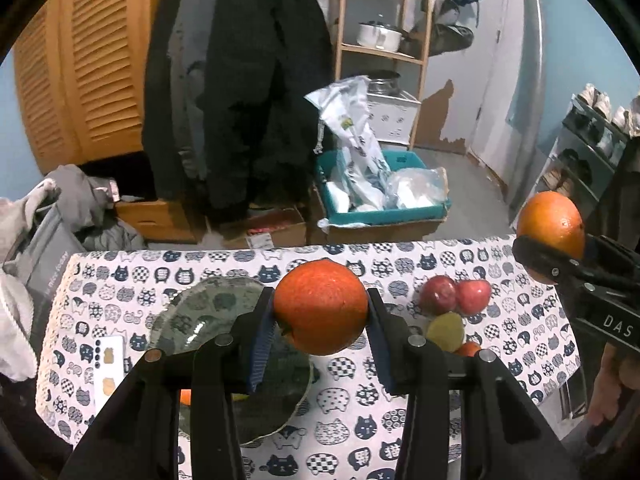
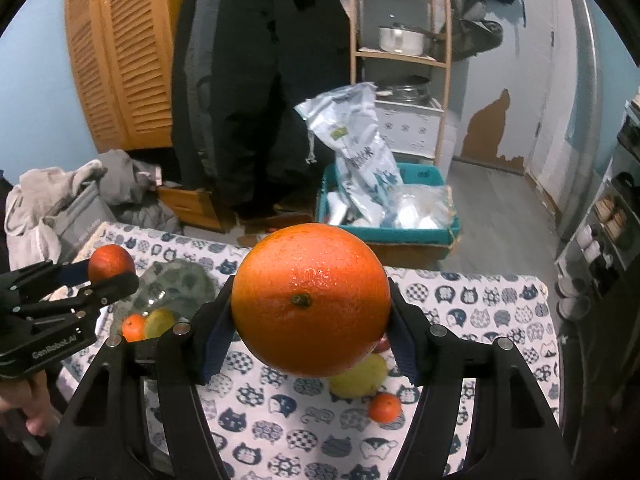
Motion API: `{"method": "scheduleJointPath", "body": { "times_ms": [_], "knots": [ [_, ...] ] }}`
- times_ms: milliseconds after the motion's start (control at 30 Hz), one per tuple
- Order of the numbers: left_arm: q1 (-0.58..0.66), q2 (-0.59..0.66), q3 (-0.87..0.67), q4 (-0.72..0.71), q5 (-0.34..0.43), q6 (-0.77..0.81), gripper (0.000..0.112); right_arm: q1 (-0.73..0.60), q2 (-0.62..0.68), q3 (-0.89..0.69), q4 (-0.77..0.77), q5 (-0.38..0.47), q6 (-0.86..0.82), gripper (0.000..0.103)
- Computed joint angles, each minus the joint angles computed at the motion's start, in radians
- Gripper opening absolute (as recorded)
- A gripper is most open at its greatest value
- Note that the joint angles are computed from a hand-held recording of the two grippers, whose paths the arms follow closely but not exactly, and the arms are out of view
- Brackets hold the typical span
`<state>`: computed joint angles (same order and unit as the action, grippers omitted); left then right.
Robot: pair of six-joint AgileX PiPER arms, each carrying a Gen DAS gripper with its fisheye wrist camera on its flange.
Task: Organize fruits
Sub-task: 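Carry the orange and tangerine with both tools over the glass bowl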
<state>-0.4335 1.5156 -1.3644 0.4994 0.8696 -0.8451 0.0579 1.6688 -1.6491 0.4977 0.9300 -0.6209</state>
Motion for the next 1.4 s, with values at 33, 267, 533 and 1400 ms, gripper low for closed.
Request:
{"method": "scheduleJointPath", "body": {
  "times_ms": [33, 267, 533, 1400],
  "knots": [
    [0.007, -0.006, 0.006, -0.001, -0.002, 0.0, 0.044, 0.01, 0.001, -0.004, -0.003, 0.0, 0.007, 0.068],
    [0.078, -0.061, 0.06, -0.014, -0.017, 0.012, 0.044, 0.089, 0.018, -0.04, -0.037, -0.003, 0.065, 0.068],
    [0.205, -0.114, 0.127, -0.071, -0.043, 0.072, 0.044, 0.197, 0.064, -0.09, -0.086, -0.008, 0.137, 0.068],
    [0.564, 0.006, 0.27, -0.341, -0.204, 0.366, 0.044, 0.457, 0.386, -0.343, -0.196, 0.049, 0.322, 0.068]
  ]
}}
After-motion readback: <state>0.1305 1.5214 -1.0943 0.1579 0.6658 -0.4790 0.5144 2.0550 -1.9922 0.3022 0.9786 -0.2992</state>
